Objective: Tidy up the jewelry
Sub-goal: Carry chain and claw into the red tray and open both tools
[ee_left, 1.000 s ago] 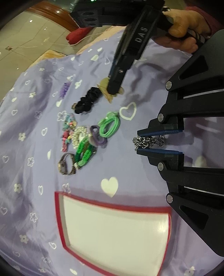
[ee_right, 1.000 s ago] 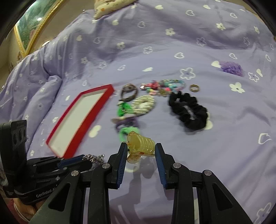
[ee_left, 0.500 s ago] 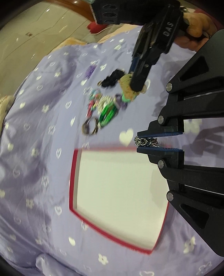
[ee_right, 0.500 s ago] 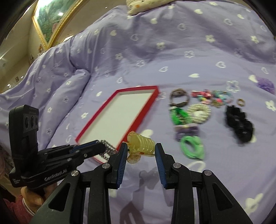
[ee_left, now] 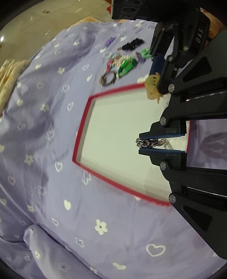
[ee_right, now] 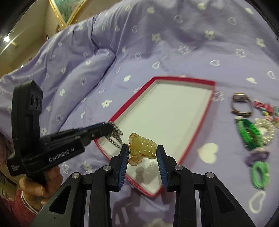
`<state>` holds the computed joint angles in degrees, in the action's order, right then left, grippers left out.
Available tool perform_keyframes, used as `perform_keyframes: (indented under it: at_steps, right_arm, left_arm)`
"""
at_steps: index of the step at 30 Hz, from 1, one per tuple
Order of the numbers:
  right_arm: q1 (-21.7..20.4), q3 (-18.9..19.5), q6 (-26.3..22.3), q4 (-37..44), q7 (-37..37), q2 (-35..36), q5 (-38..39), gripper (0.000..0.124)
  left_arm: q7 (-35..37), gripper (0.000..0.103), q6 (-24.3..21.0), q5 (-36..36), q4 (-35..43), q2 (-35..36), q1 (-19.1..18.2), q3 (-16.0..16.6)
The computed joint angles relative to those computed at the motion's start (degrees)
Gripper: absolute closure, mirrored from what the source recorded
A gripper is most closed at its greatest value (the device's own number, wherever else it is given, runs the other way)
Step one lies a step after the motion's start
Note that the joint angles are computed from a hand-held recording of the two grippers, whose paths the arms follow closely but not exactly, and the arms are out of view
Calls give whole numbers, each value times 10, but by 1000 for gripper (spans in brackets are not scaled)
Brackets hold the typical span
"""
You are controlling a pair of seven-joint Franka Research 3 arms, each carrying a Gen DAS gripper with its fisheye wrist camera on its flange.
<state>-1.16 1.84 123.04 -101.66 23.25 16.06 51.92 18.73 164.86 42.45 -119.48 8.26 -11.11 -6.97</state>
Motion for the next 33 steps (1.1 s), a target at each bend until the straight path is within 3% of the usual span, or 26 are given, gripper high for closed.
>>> perform_keyframes:
  at_steps: [6, 18, 21, 23, 28, 31, 33]
  right_arm:
    - [18, 3, 14, 16, 30, 30, -56, 91]
    - [27, 8, 14, 28, 40, 41, -124, 91]
    - [25, 8, 3, 35, 44, 44, -131, 90]
    - [27, 8, 2, 39, 50, 46, -136, 88]
    - [28, 10, 4, 39, 53, 48, -136, 87]
    - [24, 11, -3, 40, 54, 46, -130, 86]
    - [20, 11, -7, 37, 50, 41, -121, 84]
  left_arm:
    - [45, 94, 10, -52, -10, 20, 15, -2]
    - [107, 93, -18, -106, 4, 41, 4, 0]
    - [114, 86, -24, -115, 6, 43, 4, -3]
    - [110, 75, -22, -115, 4, 42, 2, 0]
    - [79, 69, -20, -92, -7, 28, -3, 8]
    - [55, 58, -23, -71, -10, 18, -5, 11]
    - [40, 57, -26, -56, -12, 12, -5, 10]
